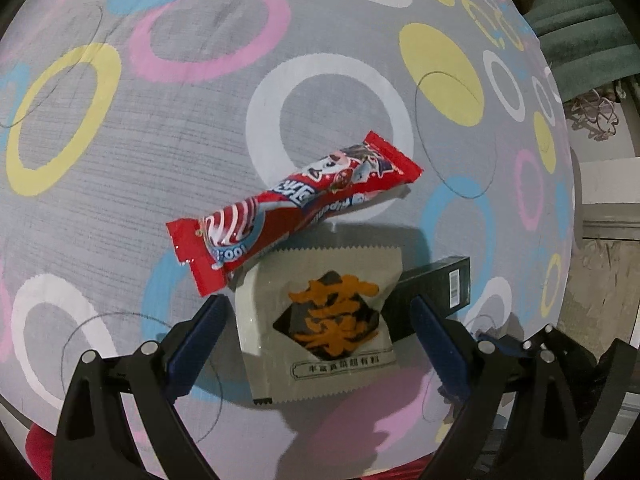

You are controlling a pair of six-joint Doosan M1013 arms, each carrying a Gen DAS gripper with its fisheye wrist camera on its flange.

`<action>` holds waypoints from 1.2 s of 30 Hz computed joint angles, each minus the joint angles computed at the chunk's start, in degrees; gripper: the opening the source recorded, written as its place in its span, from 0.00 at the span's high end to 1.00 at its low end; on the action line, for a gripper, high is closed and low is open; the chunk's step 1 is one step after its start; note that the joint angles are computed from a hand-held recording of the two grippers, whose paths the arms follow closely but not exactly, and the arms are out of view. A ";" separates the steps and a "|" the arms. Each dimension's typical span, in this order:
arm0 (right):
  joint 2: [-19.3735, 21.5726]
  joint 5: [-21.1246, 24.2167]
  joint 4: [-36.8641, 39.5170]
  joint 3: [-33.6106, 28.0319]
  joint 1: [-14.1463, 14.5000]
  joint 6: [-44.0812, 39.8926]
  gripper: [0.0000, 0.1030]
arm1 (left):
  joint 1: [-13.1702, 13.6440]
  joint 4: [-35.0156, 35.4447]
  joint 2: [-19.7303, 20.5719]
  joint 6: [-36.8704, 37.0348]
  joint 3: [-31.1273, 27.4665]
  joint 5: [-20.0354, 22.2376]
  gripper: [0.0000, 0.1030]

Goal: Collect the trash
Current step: 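Grasp the blue snack wrapper with the right gripper while the left grasps the white snack packet, then lift the blue wrapper and white packet and carry them toward the trash bag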

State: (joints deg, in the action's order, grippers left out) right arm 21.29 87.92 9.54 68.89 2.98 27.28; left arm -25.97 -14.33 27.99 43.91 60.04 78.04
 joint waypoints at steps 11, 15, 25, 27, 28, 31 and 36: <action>-0.52 -1.72 2.43 1.23 -0.71 3.56 0.62 | -0.29 2.61 -2.11 -1.50 3.16 -3.41 0.45; -1.67 -4.48 2.38 2.93 -1.21 6.01 0.63 | -0.11 1.99 -3.27 -2.38 4.79 -5.34 0.56; -4.49 -10.33 0.82 6.07 -1.30 13.49 0.68 | -0.62 2.09 -3.56 -1.55 4.47 -5.10 0.64; -5.37 -11.25 0.95 6.70 -1.29 14.97 0.68 | -0.88 3.29 -4.40 -1.71 5.04 -5.15 0.64; -5.71 -11.68 0.87 6.85 -1.22 15.45 0.68 | -0.98 3.66 -4.64 -1.49 4.99 -5.09 0.64; -6.71 -12.11 0.51 7.05 -0.85 17.71 0.68 | -1.13 4.29 -4.98 -1.15 4.54 -4.66 0.64; -8.45 -11.93 0.42 6.09 -0.70 22.14 0.68 | -2.03 8.14 -6.99 -0.49 4.46 -2.69 0.64</action>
